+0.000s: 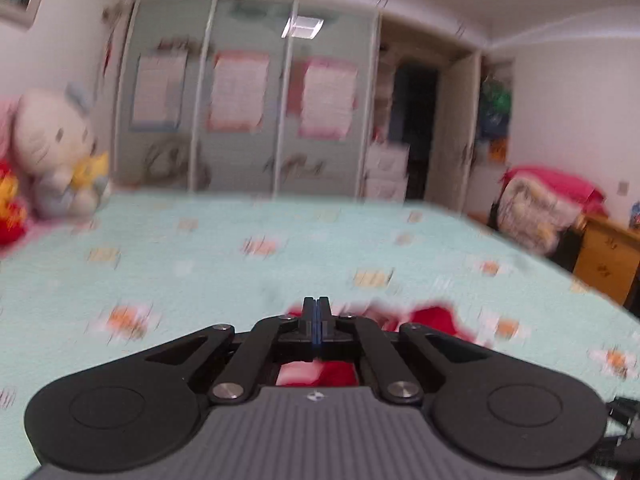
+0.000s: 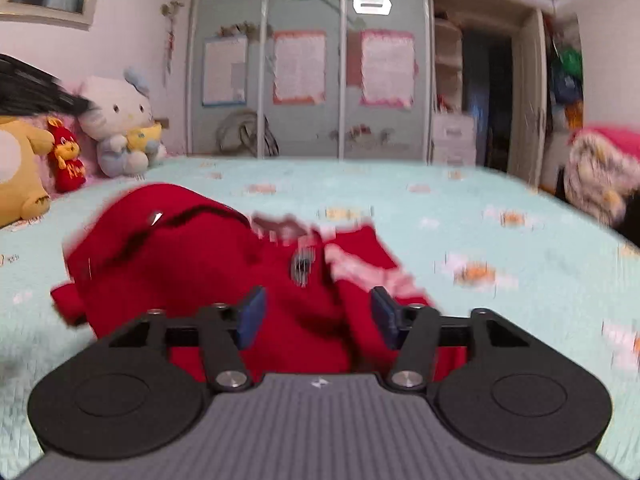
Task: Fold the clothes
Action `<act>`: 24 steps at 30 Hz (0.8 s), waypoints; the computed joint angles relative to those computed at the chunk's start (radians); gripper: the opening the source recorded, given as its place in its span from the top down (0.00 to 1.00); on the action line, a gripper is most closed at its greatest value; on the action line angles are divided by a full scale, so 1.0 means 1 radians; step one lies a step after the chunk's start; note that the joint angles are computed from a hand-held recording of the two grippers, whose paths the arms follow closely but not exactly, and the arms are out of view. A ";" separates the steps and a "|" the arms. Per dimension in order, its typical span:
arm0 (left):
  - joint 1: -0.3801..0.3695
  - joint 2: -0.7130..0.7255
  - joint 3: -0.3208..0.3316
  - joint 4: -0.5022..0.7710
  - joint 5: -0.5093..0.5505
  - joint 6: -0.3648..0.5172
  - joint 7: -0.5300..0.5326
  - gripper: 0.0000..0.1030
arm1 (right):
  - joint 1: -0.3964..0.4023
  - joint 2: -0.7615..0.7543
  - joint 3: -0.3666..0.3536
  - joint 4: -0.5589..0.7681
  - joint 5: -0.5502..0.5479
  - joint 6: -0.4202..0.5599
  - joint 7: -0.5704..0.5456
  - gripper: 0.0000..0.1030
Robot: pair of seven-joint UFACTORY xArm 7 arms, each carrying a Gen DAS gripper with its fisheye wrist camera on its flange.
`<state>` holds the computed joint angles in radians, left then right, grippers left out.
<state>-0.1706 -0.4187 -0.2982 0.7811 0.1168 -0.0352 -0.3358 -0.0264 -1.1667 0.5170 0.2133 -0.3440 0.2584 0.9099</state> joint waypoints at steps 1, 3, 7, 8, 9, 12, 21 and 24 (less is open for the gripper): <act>-0.071 -0.012 0.069 -0.029 -0.015 0.042 0.035 1.00 | 0.020 0.001 0.004 -0.009 0.015 0.035 0.013 0.43; -0.164 -0.041 0.147 -0.102 -0.046 0.094 0.096 1.00 | 0.048 -0.006 0.021 -0.024 0.024 0.098 0.040 0.43; -0.279 -0.054 0.215 -0.200 -0.139 0.139 0.166 1.00 | 0.034 -0.030 0.073 -0.019 -0.026 0.238 0.094 0.38; -0.306 -0.049 0.229 -0.212 -0.167 0.136 0.178 1.00 | 0.012 -0.028 0.075 -0.018 -0.048 0.247 0.107 0.32; -0.335 -0.044 0.244 -0.224 -0.195 0.133 0.190 1.00 | -0.016 -0.018 0.076 -0.014 -0.070 0.249 0.120 0.29; -0.383 -0.001 0.246 -0.214 -0.241 0.126 0.230 0.95 | -0.089 0.068 0.017 -0.010 -0.115 0.183 0.128 0.28; -0.385 0.107 0.188 -0.188 -0.261 0.066 0.222 0.92 | -0.152 0.245 -0.044 -0.033 -0.090 0.003 0.200 0.28; -0.358 0.135 0.152 -0.180 -0.244 0.033 0.206 0.65 | -0.238 0.296 0.009 -0.018 -0.100 -0.087 0.232 0.29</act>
<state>-0.5281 -0.2840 -0.1457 0.6013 -0.1275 -0.0024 -0.1301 -0.2640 -0.8703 0.5264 0.1950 -0.4443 0.1710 1.1419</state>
